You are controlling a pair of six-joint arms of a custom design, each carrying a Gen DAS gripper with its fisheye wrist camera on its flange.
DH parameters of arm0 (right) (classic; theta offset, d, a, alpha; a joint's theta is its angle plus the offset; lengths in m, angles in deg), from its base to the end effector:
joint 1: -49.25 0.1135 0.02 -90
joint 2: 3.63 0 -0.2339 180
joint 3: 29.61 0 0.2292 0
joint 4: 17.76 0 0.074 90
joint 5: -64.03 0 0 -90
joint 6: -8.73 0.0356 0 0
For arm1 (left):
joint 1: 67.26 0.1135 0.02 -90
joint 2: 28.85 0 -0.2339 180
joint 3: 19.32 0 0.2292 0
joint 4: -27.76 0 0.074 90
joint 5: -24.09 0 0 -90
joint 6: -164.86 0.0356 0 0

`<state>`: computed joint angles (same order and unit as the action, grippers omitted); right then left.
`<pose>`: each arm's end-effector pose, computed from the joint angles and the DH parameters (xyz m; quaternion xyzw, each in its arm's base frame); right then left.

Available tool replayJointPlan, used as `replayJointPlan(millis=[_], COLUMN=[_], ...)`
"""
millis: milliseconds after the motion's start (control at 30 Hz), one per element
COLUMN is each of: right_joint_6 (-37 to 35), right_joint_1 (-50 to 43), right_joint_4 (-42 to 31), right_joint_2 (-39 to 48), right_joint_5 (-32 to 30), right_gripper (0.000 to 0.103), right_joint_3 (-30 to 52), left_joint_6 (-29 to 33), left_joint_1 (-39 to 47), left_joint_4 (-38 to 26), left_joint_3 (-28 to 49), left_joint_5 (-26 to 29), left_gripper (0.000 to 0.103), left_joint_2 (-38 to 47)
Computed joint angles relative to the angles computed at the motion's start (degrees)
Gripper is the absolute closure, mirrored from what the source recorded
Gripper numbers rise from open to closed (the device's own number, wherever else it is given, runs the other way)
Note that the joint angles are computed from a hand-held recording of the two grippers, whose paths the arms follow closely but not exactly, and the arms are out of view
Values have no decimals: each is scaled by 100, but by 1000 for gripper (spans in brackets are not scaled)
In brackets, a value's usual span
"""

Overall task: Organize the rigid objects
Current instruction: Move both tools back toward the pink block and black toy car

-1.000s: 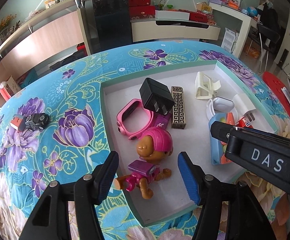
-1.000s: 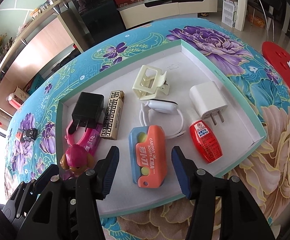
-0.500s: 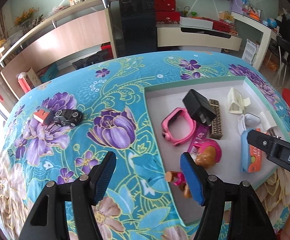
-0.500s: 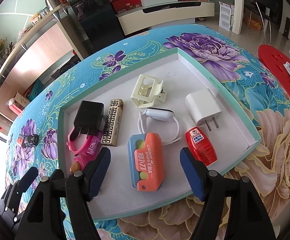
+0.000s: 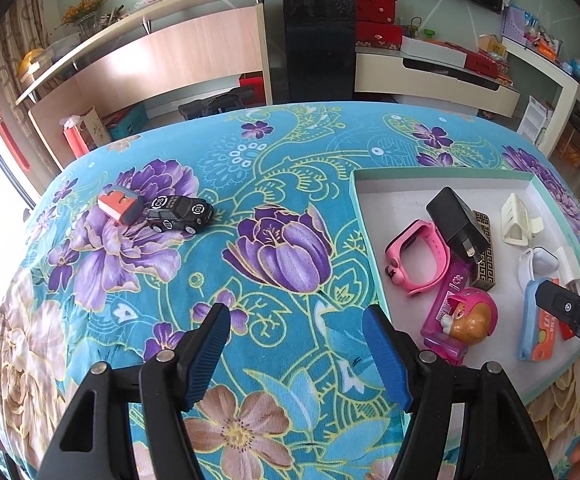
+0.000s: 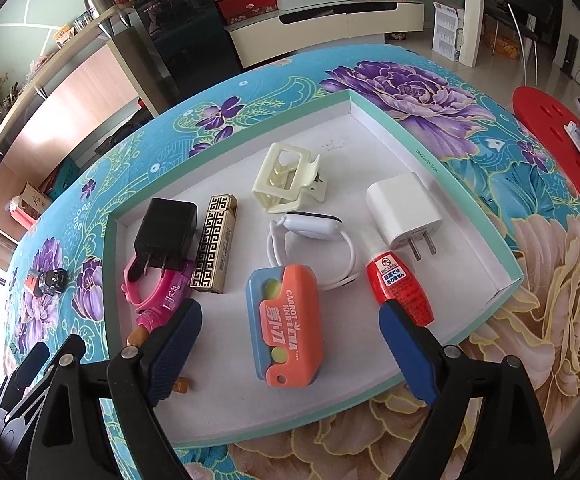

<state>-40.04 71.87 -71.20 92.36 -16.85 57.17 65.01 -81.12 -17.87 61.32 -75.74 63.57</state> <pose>0.2983 0.1182 0.2125 0.1752 0.9528 0.0591 0.2409 0.3053 -0.0691 0.2085 0.0094 0.9566 0.0231 0.2905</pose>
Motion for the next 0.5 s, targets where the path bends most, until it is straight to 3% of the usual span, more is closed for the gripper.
replayJointPlan(millis=[100, 167, 500], right_joint_6=[40, 68, 33], right_joint_1=[10, -10, 129], right_joint_4=[-9, 10, -75], right_joint_2=[9, -3, 34], right_joint_5=[99, 110, 384], right_gripper=[12, 3, 2], right_joint_3=[6, -15, 105], left_joint_6=[-2, -19, -72], left_joint_1=[-2, 7, 217], left_joint_4=[7, 5, 13], left_joint_3=[3, 8, -31], left_joint_5=[1, -11, -16], left_gripper=[31, 31, 31], left_joint_2=[-3, 9, -26])
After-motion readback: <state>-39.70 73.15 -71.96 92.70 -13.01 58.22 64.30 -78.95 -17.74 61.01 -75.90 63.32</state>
